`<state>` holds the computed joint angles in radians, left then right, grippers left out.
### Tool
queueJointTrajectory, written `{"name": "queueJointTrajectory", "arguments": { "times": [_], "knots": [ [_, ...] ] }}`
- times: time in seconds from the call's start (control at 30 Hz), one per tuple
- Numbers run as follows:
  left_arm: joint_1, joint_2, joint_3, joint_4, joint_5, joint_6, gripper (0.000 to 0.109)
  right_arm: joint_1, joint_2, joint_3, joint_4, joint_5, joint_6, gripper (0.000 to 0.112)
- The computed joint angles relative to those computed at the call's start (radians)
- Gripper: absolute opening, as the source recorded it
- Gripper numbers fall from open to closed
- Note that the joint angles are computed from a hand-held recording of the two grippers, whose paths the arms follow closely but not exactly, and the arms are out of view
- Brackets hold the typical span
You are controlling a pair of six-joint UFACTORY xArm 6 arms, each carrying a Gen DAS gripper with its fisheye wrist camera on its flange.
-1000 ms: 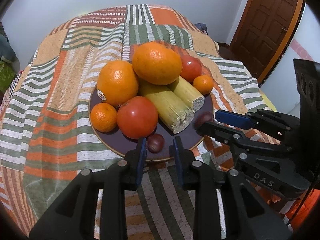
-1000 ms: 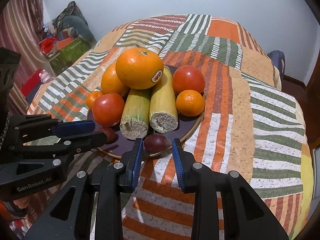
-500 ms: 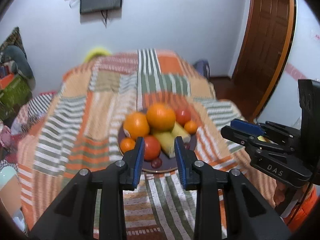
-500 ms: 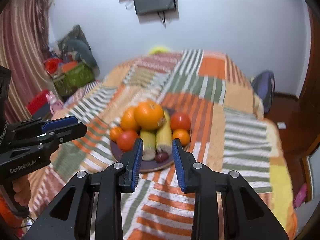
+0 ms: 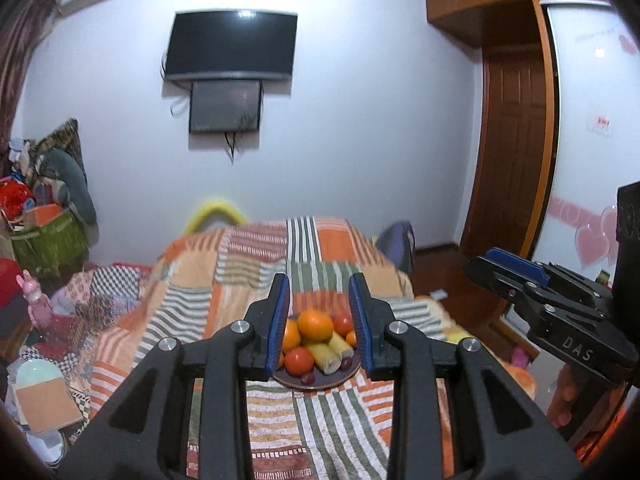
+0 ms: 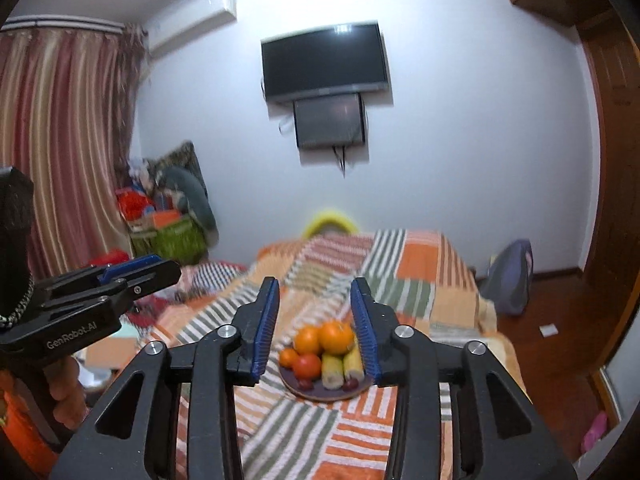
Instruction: Organize fruits
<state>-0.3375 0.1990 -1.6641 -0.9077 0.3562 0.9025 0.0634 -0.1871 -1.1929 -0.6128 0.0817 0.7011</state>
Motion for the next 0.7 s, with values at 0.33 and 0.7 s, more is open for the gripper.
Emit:
{"name": "queueJointTrajectory", "arguments": {
  "times": [0.33,0.7],
  "knots": [
    [-0.026,-0.156,0.148,-0.235,-0.132,0.219,0.074,0.008,-0.041,-0.033,-0.52,0.04,0.485,0.073],
    [-0.045,-0.203,0.202,-0.32,-0.209,0.315,0.098,0.034,-0.082,-0.011,-0.71,0.102,0.684,0.103]
  ]
}}
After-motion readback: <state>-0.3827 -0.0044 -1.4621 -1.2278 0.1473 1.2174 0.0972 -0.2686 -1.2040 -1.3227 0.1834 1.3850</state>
